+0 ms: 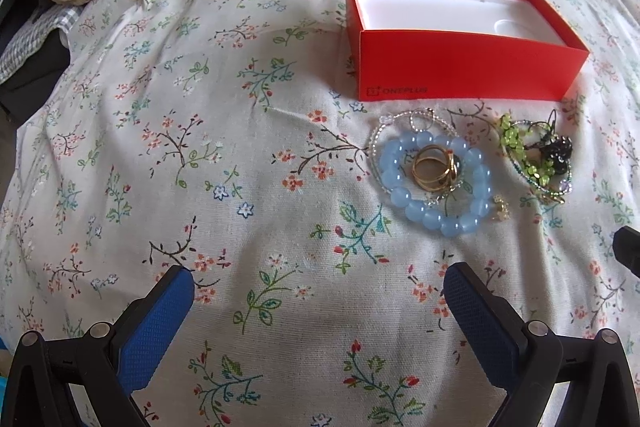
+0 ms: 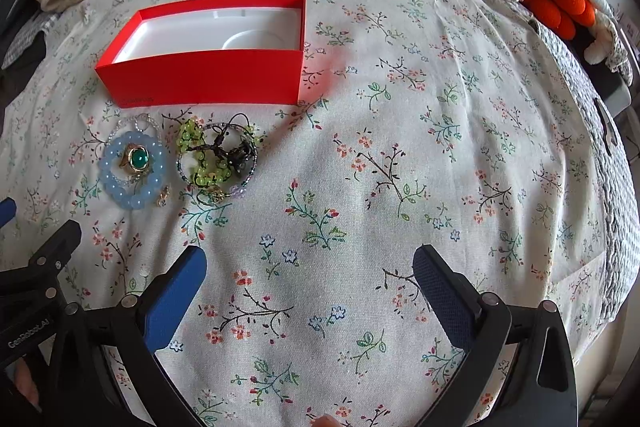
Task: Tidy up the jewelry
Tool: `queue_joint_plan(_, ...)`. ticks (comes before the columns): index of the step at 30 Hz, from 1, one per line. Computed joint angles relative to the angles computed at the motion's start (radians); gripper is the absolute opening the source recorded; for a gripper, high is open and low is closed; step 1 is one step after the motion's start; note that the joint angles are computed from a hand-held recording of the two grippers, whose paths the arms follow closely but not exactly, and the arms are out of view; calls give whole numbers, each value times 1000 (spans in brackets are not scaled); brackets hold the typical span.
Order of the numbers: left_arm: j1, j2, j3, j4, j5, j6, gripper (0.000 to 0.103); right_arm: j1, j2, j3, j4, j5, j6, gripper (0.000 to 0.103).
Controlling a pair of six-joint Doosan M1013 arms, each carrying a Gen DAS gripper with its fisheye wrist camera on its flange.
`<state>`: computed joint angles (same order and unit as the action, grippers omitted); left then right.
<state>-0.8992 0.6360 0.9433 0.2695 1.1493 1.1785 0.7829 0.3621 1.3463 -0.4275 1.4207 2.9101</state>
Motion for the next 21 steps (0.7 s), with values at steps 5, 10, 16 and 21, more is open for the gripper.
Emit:
queue_joint_plan(5,1,-4,3,-7,-18,21,102,-3,1,-2,-14,18,2,103)
queue_joint_plan(10,16,3,-25,-41,-1,59,102,-19,-9,-1,-7,20,15,103)
queue_joint_plan(16,41,38,-108,-137,80,150,102,-77,-48,38,143,-131,-23,103)
queue_joint_plan(21,68,77,-190,-249,123,207,97,-104,-36,17,206,-142,-84,103)
